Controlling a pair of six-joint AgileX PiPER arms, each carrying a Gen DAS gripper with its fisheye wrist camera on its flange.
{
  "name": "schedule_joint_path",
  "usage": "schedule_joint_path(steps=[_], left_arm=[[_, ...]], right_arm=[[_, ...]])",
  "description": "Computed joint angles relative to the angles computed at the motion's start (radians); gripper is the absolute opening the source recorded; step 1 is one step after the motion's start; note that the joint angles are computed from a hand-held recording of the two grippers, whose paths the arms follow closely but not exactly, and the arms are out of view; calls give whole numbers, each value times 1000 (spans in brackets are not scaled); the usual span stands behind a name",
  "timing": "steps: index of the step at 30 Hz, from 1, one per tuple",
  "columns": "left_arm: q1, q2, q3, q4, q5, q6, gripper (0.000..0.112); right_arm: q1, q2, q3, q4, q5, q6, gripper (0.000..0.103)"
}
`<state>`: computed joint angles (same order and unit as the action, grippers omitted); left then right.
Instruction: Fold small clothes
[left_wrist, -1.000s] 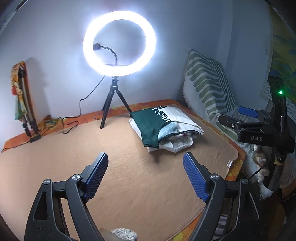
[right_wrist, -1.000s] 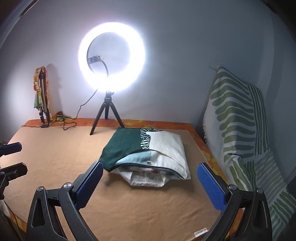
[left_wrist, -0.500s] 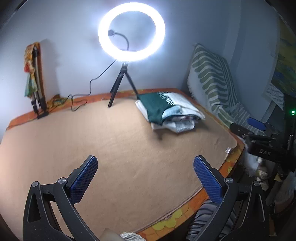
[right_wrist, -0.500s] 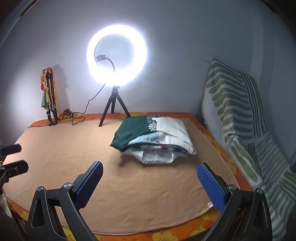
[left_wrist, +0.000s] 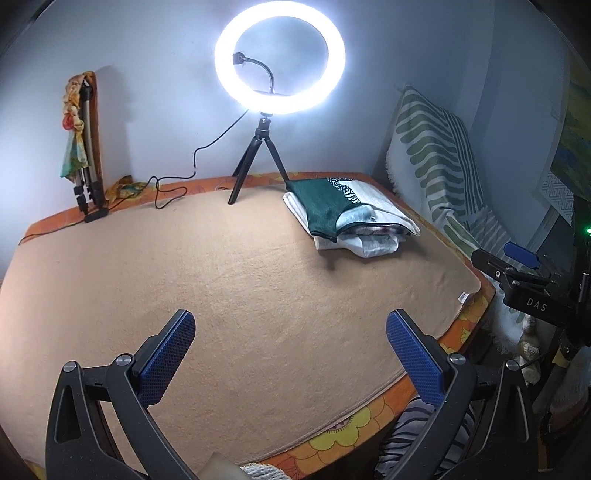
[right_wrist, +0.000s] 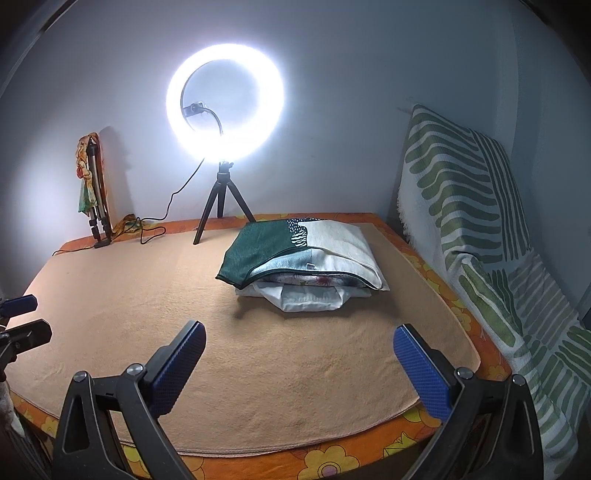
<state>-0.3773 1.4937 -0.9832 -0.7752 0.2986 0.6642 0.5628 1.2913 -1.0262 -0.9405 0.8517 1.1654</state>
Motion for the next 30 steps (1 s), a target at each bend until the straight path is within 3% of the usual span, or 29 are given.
schedule_joint_path(steps=[30], left_arm=[[-6, -29, 26, 34, -28, -26, 103]], right_arm=[[33, 6, -9, 7, 12, 3, 103]])
